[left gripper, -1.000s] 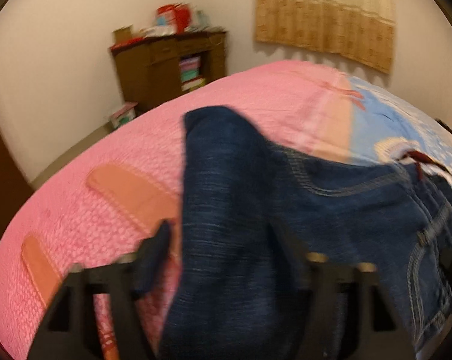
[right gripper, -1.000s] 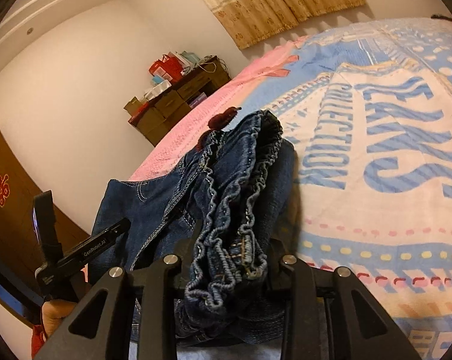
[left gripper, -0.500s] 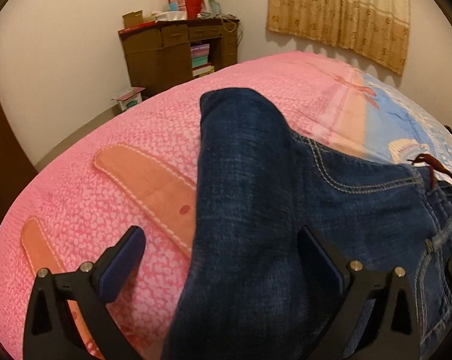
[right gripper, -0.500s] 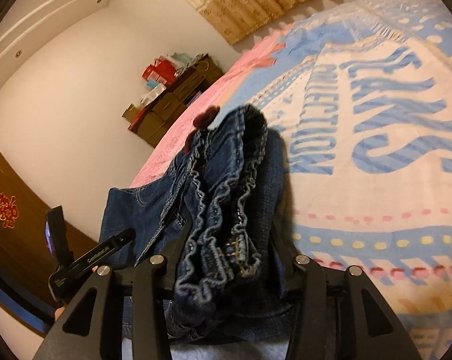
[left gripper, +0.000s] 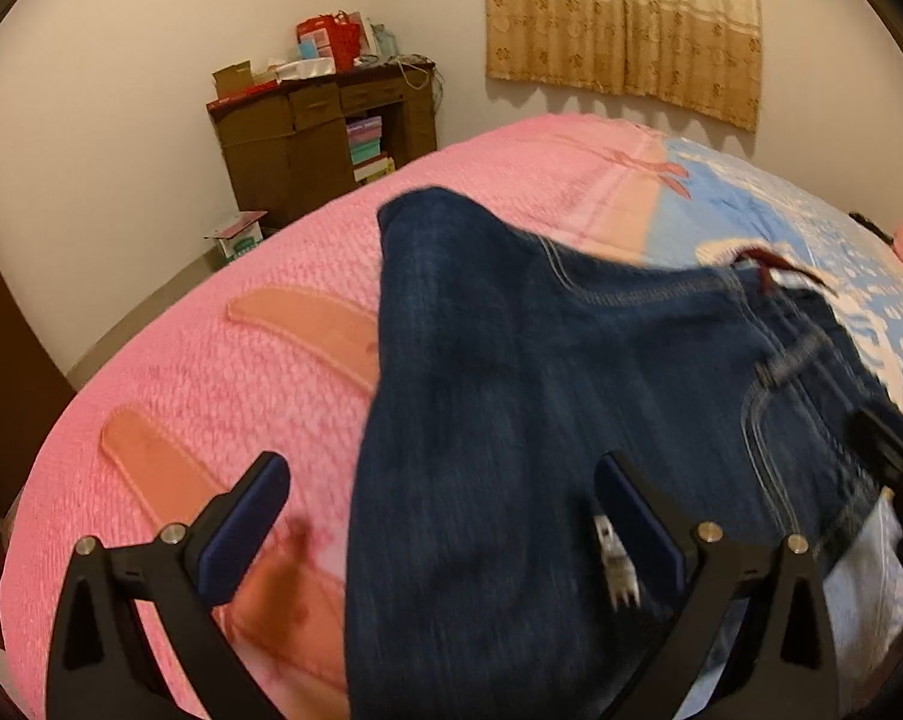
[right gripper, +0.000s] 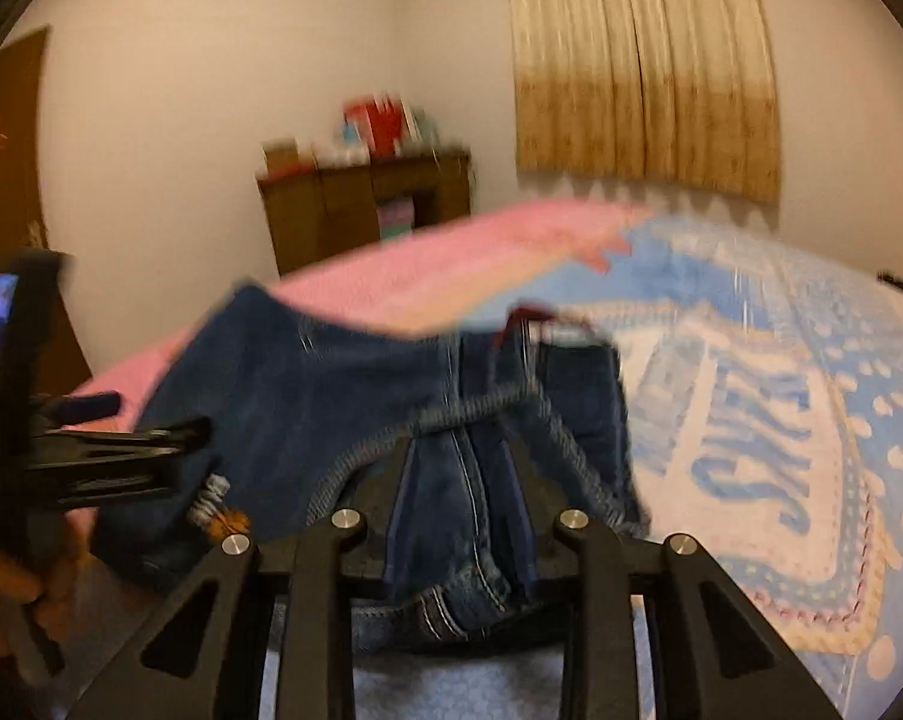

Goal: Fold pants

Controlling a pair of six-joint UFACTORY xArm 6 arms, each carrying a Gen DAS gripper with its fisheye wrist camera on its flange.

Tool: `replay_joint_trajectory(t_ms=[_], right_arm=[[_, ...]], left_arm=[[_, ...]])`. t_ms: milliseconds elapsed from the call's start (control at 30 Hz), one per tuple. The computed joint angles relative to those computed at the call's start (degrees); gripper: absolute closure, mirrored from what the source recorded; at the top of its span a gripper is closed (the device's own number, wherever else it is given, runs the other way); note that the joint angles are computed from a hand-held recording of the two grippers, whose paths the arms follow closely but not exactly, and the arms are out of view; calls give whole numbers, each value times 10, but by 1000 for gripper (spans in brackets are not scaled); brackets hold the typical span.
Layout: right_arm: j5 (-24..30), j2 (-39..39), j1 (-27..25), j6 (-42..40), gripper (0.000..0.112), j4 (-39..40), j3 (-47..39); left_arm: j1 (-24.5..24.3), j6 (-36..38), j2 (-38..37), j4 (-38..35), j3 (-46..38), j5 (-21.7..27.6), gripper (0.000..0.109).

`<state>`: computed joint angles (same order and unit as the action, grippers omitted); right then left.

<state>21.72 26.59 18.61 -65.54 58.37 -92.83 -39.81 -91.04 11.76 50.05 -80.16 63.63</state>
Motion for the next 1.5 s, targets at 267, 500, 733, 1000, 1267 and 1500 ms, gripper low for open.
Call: replay_joint_trajectory(t_ms=[267, 500, 733, 1000, 1267, 1500], right_arm=[[51, 27, -24, 122, 84, -116, -25], [77, 2, -12, 44, 32, -108, 2], [2, -106, 7, 23, 31, -91, 147], [-46, -171, 3, -47, 31, 94, 219], [-3, -214, -30, 34, 31, 67, 273], [17, -301, -61, 55, 31, 93, 363]], left_arm=[[26, -15, -7, -39, 44, -77, 6], [25, 16, -8, -64, 39, -75, 6], [-16, -7, -57, -80, 77, -55, 6], [-72, -32, -45, -58, 65, -11, 6], [-109, -54, -35, -68, 67, -9, 6], [-166, -111, -43, -25, 61, 51, 6]])
